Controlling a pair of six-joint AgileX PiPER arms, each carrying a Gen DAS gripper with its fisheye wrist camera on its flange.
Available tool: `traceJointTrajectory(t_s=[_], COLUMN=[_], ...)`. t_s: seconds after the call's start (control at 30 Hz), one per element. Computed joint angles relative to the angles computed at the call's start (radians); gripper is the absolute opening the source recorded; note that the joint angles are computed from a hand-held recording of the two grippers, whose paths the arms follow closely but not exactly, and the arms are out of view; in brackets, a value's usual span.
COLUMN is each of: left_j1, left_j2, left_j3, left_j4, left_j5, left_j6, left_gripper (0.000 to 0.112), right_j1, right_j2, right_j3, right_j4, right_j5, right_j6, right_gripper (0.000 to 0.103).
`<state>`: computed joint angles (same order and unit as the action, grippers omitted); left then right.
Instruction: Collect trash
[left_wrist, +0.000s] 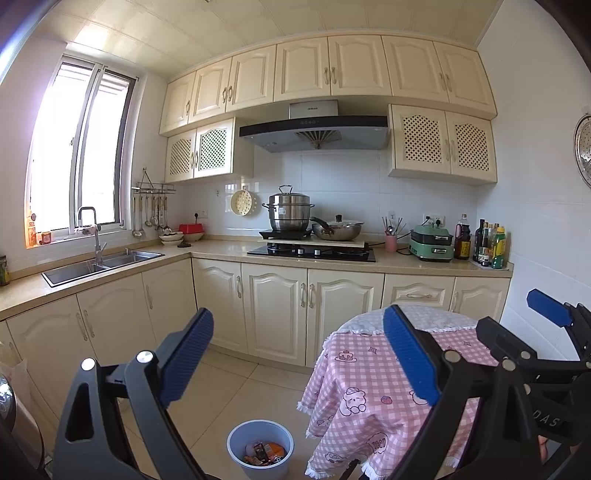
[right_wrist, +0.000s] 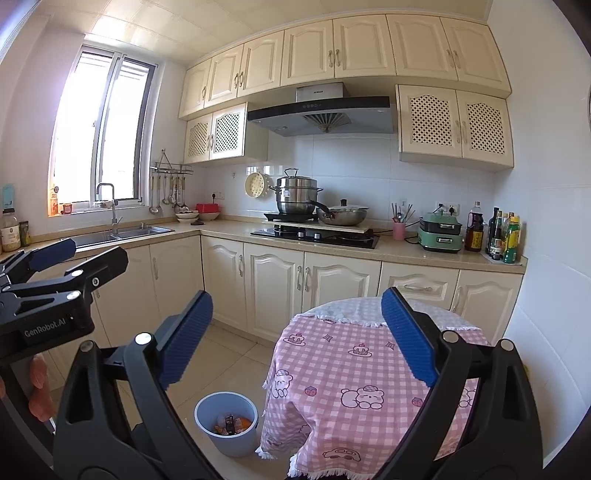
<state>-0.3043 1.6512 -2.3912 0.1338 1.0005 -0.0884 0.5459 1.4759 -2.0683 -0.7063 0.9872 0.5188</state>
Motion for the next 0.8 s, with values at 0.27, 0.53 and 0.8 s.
traceJointTrajectory(t_s=[0.27, 0.53, 0.8], left_j1=[0.006, 0.012, 0.008], left_j2=[-0.003, 0.006, 0.006], left_j3=[0.004, -0.008, -0.003], left_j4=[-0.010, -0.025, -0.022], left_j5=[0.000, 0.005, 0.002], left_j6=[0.006, 0.018, 0.015], left_gripper=[0.091, 0.091, 0.091], right_j1=[-0.002, 0.003, 0.008], right_j2=[0.014, 0.023, 0.024], right_j3=[-0.017, -0.031, -0.027], right_j4=[0.010, 0.010, 0.007], right_j5=[0.002, 0.009, 0.008], right_j6=[-0.008, -0.009, -0.002], right_gripper=[0.091, 0.091, 0.091])
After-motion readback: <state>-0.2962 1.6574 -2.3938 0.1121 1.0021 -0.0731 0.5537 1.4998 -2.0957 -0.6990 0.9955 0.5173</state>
